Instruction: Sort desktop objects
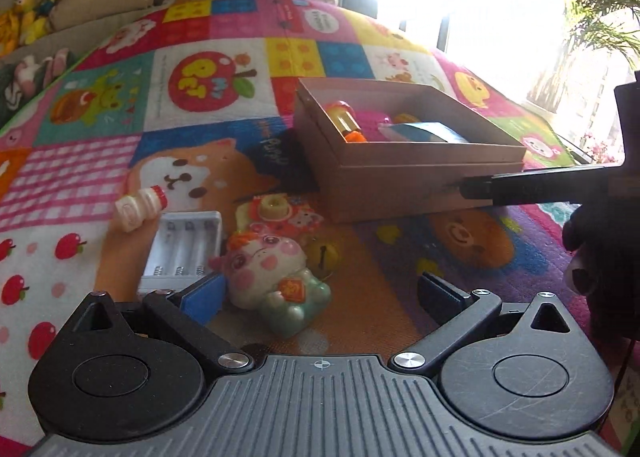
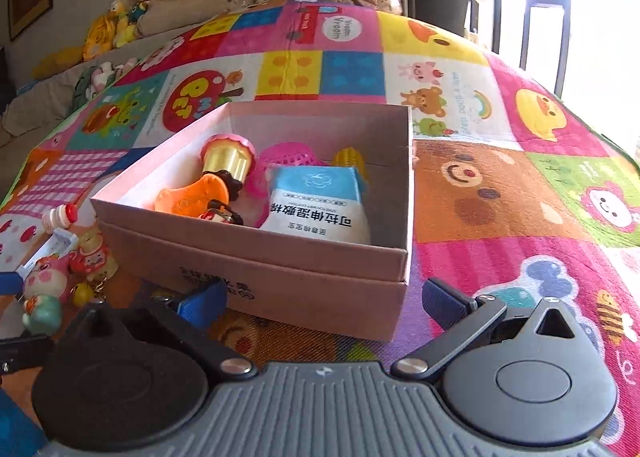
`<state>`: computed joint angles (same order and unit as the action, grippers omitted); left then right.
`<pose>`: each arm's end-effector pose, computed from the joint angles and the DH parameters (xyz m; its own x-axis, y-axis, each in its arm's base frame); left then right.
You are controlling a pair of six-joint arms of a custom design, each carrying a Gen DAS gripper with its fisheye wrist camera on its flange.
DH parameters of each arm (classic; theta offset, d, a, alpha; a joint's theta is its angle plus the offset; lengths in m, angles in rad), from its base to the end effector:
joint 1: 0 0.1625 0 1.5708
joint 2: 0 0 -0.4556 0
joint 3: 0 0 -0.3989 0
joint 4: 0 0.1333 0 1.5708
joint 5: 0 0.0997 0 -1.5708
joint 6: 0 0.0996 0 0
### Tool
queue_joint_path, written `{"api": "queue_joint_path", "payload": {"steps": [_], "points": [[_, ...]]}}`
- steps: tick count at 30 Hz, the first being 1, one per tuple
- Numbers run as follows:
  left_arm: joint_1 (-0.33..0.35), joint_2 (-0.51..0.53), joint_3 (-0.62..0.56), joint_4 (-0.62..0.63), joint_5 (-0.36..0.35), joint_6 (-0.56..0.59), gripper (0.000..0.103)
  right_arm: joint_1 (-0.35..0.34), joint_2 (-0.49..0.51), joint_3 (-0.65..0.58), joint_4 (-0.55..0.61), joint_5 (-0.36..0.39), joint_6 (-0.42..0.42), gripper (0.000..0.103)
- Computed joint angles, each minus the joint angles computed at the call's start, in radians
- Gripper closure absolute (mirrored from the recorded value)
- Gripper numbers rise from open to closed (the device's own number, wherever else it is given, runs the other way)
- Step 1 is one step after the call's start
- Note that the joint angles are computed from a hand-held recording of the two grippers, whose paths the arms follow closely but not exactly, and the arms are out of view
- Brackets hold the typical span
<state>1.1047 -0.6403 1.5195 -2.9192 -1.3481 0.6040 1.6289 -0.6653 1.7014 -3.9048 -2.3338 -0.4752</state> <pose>-0.1995 -0.7421 0.0859 -0.5264 0.7399 -0.4189 0.8502 0.4575 -0.2603 0.1026 -0.6530 0.1771 -0.6688 0.4304 0.6062 -0.3617 0.5240 -0.7711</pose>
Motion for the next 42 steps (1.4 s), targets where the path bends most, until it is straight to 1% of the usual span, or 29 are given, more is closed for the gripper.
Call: {"api": "queue_joint_path", "payload": {"steps": [2,4,6,8,10,11,12,13,15,16,17,19,21,23,27,31,33,35,37,38,42], "points": [[0.0,0.002,-0.002,0.013,-0.023,0.006,0.0,-0.001,0.009,-0.027,-0.042,-0.052,-0.006,0.0],[0.002,0.002,-0.001,0.012,-0.043,0.009,0.0,-0.005,0.0,-0.033,-0.042,-0.085,0.014,0.0],[0.001,0.006,0.005,-0.015,-0.036,0.018,0.0,-0.005,-0.015,-0.011,-0.052,-0.076,0.017,0.0],[-0.003,0.012,0.006,-0.047,0.0,0.029,0.0,0.002,-0.026,0.016,-0.058,-0.058,0.011,0.0],[-0.004,0.019,0.002,-0.073,0.038,0.034,0.001,0.016,-0.04,0.054,-0.035,-0.03,0.007,0.0],[-0.004,0.021,-0.001,-0.078,0.05,0.033,0.004,0.024,-0.042,0.067,-0.028,-0.013,-0.009,0.0],[-0.003,0.024,-0.005,-0.094,0.065,0.041,0.019,0.033,-0.04,0.074,-0.022,0.0,-0.035,0.0],[-0.004,0.026,-0.006,-0.114,0.079,0.052,0.026,0.046,-0.033,0.073,-0.019,0.012,-0.069,0.0],[-0.001,0.024,-0.015,-0.12,0.094,0.043,0.036,0.067,-0.02,0.067,-0.004,0.045,-0.128,0.0],[0.003,0.021,-0.019,-0.123,0.098,0.035,0.039,0.076,-0.015,0.061,0.009,0.066,-0.153,0.0],[0.005,0.02,-0.02,-0.133,0.107,0.033,0.039,0.082,-0.013,0.059,0.026,0.088,-0.172,0.001],[0.011,0.018,-0.02,-0.168,0.131,0.036,0.039,0.098,-0.002,0.041,0.094,0.133,-0.221,0.014],[0.017,0.019,-0.029,-0.193,0.161,0.029,0.039,0.11,0.017,0.006,0.174,0.143,-0.244,0.039],[0.027,0.015,-0.04,-0.195,0.163,0.008,0.038,0.118,0.047,-0.04,0.239,0.158,-0.268,0.049],[0.043,0.0,-0.052,-0.22,0.164,-0.027,0.037,0.126,0.134,-0.177,0.304,0.156,-0.358,0.05],[0.057,-0.025,-0.055,-0.228,0.144,-0.067,0.029,0.122,0.232,-0.347,0.329,0.103,-0.447,0.05],[0.064,-0.041,-0.052,-0.215,0.116,-0.083,0.025,0.116,0.266,-0.418,0.361,0.082,-0.461,0.05],[0.069,-0.052,-0.051,-0.196,0.088,-0.103,0.022,0.112,0.281,-0.451,0.383,0.075,-0.458,0.05],[0.073,-0.058,-0.052,-0.162,0.06,-0.119,0.02,0.112,0.259,-0.425,0.427,0.087,-0.407,0.056],[0.073,-0.058,-0.052,-0.149,0.051,-0.118,0.019,0.112,0.241,-0.391,0.425,0.104,-0.389,0.057],[0.063,-0.047,-0.043,-0.087,0.022,-0.088,0.015,0.112,0.163,-0.218,0.358,0.138,-0.359,0.057]]}}
